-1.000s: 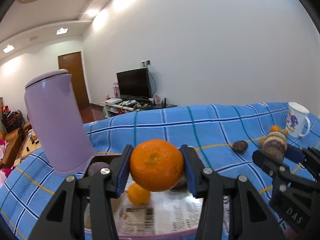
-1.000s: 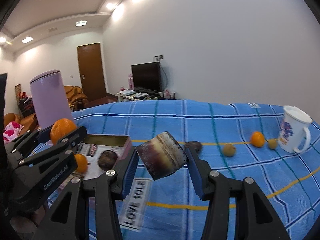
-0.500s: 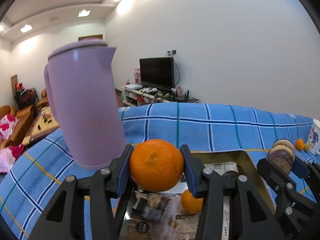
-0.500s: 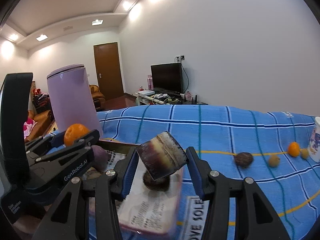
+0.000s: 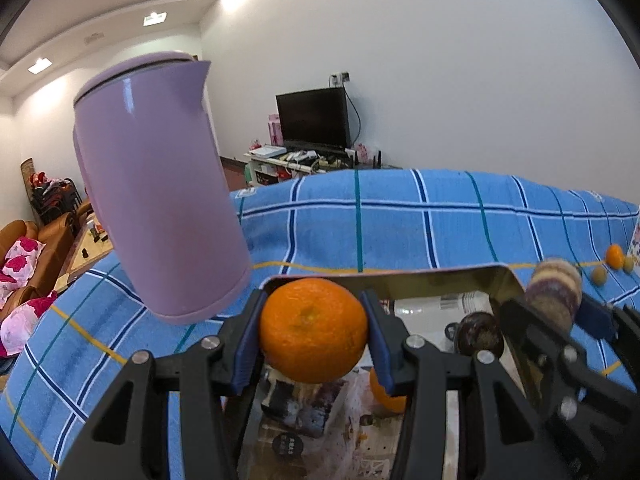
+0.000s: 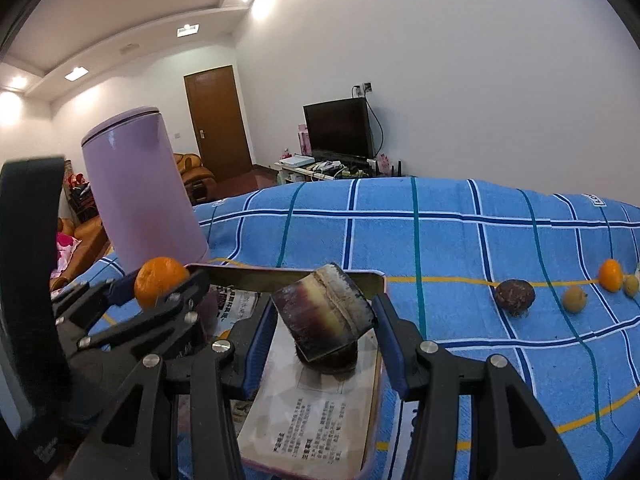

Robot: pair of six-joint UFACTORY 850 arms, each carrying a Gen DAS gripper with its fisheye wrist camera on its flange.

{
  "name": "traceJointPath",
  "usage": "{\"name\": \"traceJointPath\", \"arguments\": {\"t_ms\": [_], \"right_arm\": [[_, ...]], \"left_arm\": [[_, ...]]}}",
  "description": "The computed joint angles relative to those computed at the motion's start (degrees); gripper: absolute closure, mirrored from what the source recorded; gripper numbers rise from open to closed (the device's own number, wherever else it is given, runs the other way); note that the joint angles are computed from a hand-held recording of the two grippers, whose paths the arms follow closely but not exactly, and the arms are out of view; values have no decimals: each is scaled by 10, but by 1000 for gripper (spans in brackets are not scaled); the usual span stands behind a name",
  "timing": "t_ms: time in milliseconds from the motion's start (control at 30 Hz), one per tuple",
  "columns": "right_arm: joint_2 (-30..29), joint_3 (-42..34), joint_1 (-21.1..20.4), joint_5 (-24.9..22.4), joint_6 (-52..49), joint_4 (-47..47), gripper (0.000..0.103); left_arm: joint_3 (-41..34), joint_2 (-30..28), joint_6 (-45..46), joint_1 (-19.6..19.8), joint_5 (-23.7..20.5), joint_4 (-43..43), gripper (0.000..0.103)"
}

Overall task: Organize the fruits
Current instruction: 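Lower the taro piece and orange into the tin box and open both tools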

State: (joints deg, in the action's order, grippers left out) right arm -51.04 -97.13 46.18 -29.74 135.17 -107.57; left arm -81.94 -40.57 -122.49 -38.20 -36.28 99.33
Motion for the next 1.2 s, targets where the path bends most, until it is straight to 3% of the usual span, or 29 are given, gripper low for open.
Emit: {"name": "traceJointPath", "arguments": {"t_ms": [133,233,400,600,667,800,900,1000,1067,1200], "right_arm": [[-11,-27,-9,9,-30,34,52],[-20,-44,-24,50,2,36,52],[-59,-106,-27,88,-149,174,51],[-61,-109,-26,95,-180,196,51],[-56,-100,-29,108,-147,162,51],[-42,-72,-33,129,-12,36,40],[-29,-47,-33,124,99,-70,39],[-2,1,-30,83,231,-191,39],[12,26,-28,52,283,-232,38],[33,63,-21,-17,285,-220,37]], "left_arm": [[-8,-6,22,-1,9,-11,54],[-14,-12,44,-4,16,-16,54],[-26,-19,92,-10,25,-35,54],[-32,-21,112,-8,51,-52,53],[-34,-22,115,-8,51,-57,53],[-33,-21,114,-9,46,-62,51],[-29,-18,99,-9,48,-56,31],[-14,-9,45,-10,47,-11,20],[-5,-3,4,-12,39,21,3],[17,8,-76,-16,8,91,0]]}}
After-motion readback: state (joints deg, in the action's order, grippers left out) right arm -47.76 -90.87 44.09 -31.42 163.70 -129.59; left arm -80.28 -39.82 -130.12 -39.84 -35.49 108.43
